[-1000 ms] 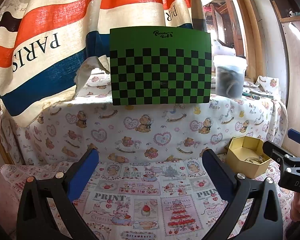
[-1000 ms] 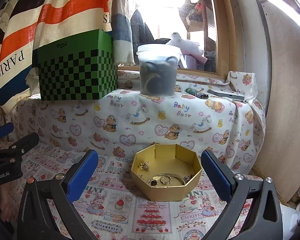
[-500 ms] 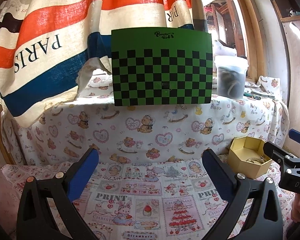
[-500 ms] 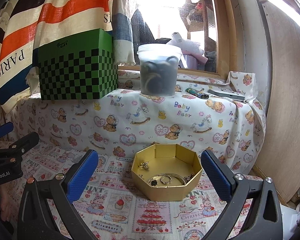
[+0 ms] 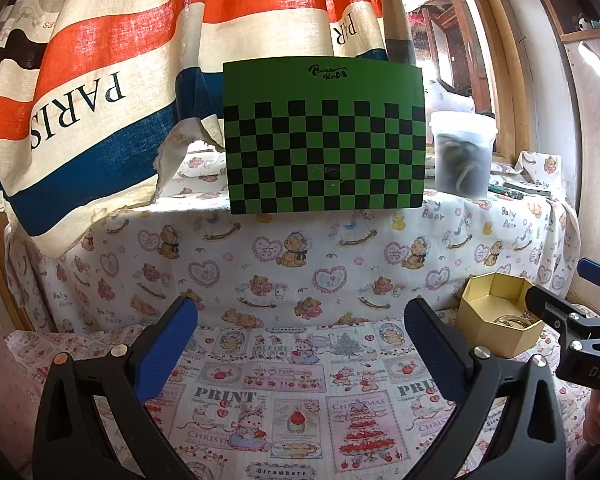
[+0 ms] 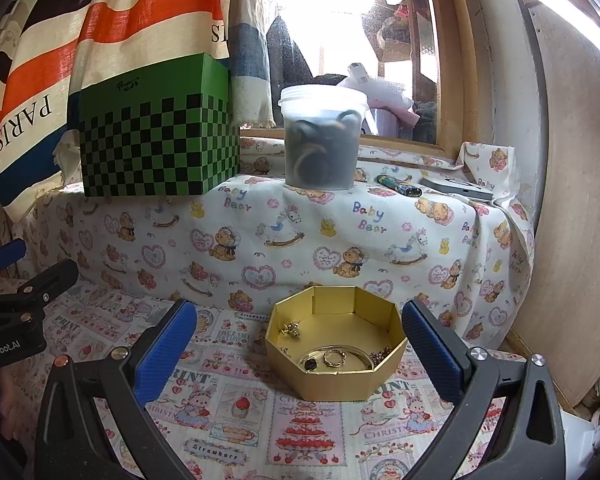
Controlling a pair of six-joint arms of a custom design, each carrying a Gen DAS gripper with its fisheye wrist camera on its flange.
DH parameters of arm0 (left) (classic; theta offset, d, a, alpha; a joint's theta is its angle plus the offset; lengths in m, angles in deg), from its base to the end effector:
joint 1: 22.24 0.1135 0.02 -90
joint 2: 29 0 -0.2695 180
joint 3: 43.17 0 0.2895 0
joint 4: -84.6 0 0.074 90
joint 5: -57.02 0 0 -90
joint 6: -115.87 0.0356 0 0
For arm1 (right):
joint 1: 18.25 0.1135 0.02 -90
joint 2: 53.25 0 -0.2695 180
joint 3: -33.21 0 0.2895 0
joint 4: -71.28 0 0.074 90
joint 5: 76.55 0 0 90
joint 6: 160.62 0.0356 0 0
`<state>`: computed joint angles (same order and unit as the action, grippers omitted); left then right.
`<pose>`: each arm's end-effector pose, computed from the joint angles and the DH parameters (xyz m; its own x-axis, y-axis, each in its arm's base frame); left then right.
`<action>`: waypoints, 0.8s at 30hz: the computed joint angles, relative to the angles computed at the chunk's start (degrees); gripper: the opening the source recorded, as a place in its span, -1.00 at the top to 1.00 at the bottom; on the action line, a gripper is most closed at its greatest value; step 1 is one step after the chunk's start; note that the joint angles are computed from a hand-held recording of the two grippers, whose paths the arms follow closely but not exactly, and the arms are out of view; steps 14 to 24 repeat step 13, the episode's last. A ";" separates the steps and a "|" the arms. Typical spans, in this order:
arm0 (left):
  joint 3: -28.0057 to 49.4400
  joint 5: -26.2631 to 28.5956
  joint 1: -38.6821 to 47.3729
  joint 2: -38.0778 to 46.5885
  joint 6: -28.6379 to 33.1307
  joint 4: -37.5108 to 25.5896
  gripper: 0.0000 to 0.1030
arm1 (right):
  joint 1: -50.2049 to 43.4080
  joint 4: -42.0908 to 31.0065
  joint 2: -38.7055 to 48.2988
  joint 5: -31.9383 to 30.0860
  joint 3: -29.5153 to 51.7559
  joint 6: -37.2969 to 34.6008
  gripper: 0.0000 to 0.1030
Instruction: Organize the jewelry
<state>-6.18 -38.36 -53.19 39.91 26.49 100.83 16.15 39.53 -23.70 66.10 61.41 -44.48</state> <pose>0.2368 -0.1381 0.1823 -0.2272 0.1488 -0.9624 0.4371 0.8987 0.0358 0.1439 0.0643 0.1874 -0.3134 0.1093 -0.9433 0.3841 0.9231 -0.0206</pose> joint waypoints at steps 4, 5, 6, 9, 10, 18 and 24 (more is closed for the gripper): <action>-0.15 -0.20 0.16 -0.36 -0.56 -0.27 -0.99 | -0.18 -0.08 -0.22 -0.14 -0.10 -0.07 -1.00; -0.11 -0.22 0.25 -0.29 -0.69 -0.29 -0.99 | -0.24 -0.13 -0.15 -0.13 -0.09 0.05 -1.00; -0.08 -0.17 0.31 -0.23 -0.76 -0.31 -0.99 | -0.33 -0.13 -0.12 -0.23 -0.14 0.06 -1.00; -0.03 -0.14 0.38 -0.06 -0.57 -0.19 -0.99 | -0.54 0.04 -0.30 -0.46 -0.29 -0.34 -1.00; 0.07 -0.07 0.37 0.04 -0.57 -0.26 -0.99 | -0.66 0.07 -0.32 -0.65 -0.30 -0.51 -1.00; 0.55 0.74 0.79 0.66 -0.32 -0.45 -0.99 | -1.54 -0.24 -0.86 -2.16 -0.59 -1.11 -1.00; 0.55 0.74 0.79 0.66 -0.32 -0.45 -0.99 | -1.54 -0.24 -0.86 -2.16 -0.59 -1.11 -1.00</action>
